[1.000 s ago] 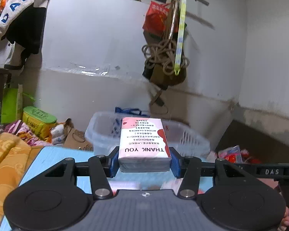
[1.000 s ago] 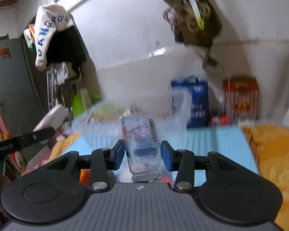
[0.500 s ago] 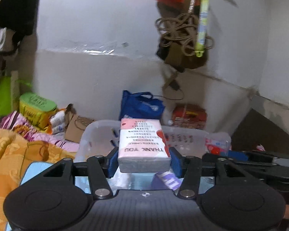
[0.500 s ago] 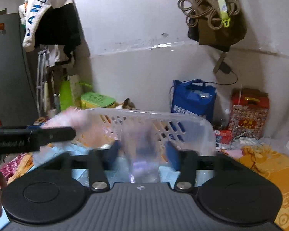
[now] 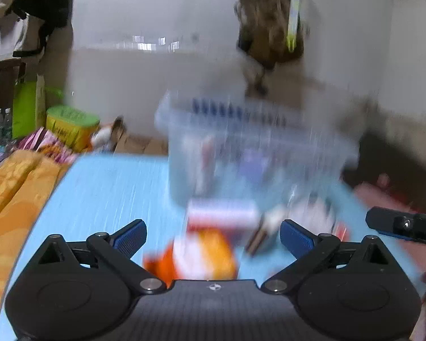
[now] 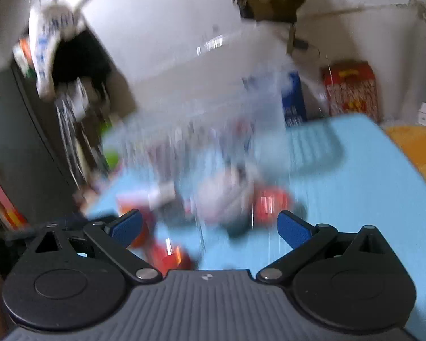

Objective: Organize objects
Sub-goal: 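Grasp the orange bottle with the left tool while the right tool grasps the red gift box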

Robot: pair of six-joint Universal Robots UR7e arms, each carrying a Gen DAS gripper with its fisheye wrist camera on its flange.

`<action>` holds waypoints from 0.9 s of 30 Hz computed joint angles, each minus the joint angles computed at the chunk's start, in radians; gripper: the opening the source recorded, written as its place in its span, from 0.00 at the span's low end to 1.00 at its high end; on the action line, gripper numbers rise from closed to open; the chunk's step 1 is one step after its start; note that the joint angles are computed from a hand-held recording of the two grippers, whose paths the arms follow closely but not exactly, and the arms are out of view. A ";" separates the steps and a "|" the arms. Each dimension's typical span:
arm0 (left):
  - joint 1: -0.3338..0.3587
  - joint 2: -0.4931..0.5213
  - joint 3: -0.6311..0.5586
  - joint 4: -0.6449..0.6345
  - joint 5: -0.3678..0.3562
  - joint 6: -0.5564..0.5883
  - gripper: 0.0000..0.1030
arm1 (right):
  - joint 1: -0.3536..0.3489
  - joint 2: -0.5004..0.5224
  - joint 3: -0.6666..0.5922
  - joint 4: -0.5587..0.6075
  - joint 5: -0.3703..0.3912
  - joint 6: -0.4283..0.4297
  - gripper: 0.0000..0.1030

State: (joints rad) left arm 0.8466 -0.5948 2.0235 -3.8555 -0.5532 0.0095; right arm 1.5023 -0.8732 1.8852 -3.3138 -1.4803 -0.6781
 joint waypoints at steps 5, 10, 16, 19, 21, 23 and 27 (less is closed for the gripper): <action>-0.017 0.019 0.035 -0.026 0.050 -0.017 0.98 | 0.018 0.043 0.079 -0.137 -0.024 -0.170 1.00; 0.015 0.019 0.024 0.004 0.056 -0.048 0.98 | 0.051 0.083 0.069 -0.155 -0.073 -0.200 1.00; 0.034 0.019 0.028 -0.039 0.043 -0.044 0.98 | 0.070 0.120 0.079 -0.224 -0.099 -0.223 0.99; 0.039 0.019 0.026 -0.029 0.033 -0.042 0.98 | 0.065 0.126 0.092 -0.240 -0.068 -0.264 0.85; 0.036 0.027 0.020 -0.028 0.043 -0.033 0.98 | 0.067 0.127 0.086 -0.214 -0.081 -0.276 0.70; 0.033 0.036 0.013 -0.029 0.051 -0.019 0.98 | 0.062 0.114 0.086 -0.183 -0.079 -0.280 0.64; 0.028 0.050 -0.001 -0.024 0.065 -0.008 0.98 | 0.046 0.069 0.104 -0.170 -0.051 -0.290 0.63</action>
State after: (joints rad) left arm 0.8743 -0.5444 2.0221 -3.8799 -0.4878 0.0012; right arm 1.5488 -0.8038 1.9895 -3.4840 -1.5311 -0.9679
